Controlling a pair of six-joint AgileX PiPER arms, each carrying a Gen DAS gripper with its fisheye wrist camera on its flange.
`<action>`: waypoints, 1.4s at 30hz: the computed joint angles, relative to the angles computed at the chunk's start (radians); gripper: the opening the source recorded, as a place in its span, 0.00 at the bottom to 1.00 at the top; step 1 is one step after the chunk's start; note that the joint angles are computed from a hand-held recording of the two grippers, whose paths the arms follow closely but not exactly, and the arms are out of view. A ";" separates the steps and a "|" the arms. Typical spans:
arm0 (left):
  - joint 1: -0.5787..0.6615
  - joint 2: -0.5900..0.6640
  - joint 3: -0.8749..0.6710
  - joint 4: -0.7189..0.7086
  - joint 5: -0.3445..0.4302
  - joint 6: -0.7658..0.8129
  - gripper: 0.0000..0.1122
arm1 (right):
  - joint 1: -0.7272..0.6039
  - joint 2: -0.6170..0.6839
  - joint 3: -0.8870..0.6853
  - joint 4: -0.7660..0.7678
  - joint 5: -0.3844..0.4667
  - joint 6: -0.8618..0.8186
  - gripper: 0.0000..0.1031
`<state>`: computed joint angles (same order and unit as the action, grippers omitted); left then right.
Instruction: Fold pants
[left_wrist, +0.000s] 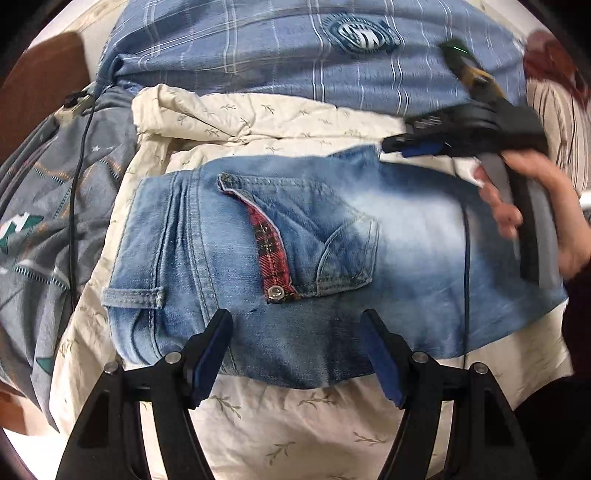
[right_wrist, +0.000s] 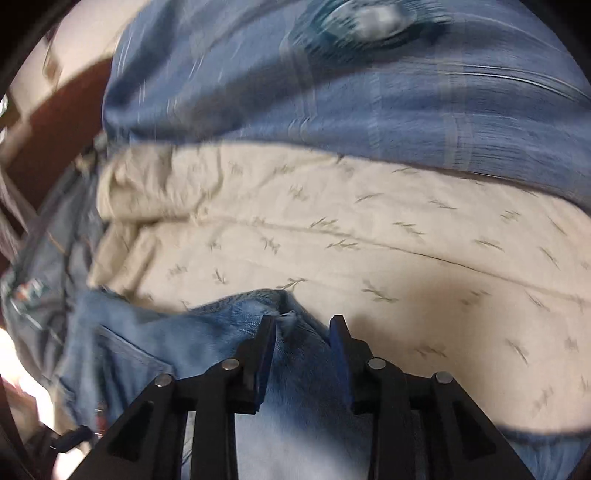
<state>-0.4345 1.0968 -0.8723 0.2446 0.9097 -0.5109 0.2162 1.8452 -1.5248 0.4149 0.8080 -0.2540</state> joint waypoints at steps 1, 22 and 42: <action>-0.006 -0.003 -0.002 -0.003 -0.002 0.004 0.64 | -0.025 -0.036 0.039 0.050 -0.008 -0.033 0.33; -0.176 0.049 -0.027 0.209 0.031 -0.124 0.68 | -0.363 -0.470 0.534 0.108 -0.100 -0.195 0.31; -0.152 0.270 -0.022 0.298 0.025 -0.263 0.92 | -0.923 -0.777 0.816 0.077 0.116 -0.550 0.32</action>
<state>-0.5866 1.3671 -0.8947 0.5426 0.9345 -0.7742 -0.7071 1.0686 -0.7093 0.4922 0.9240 -0.8041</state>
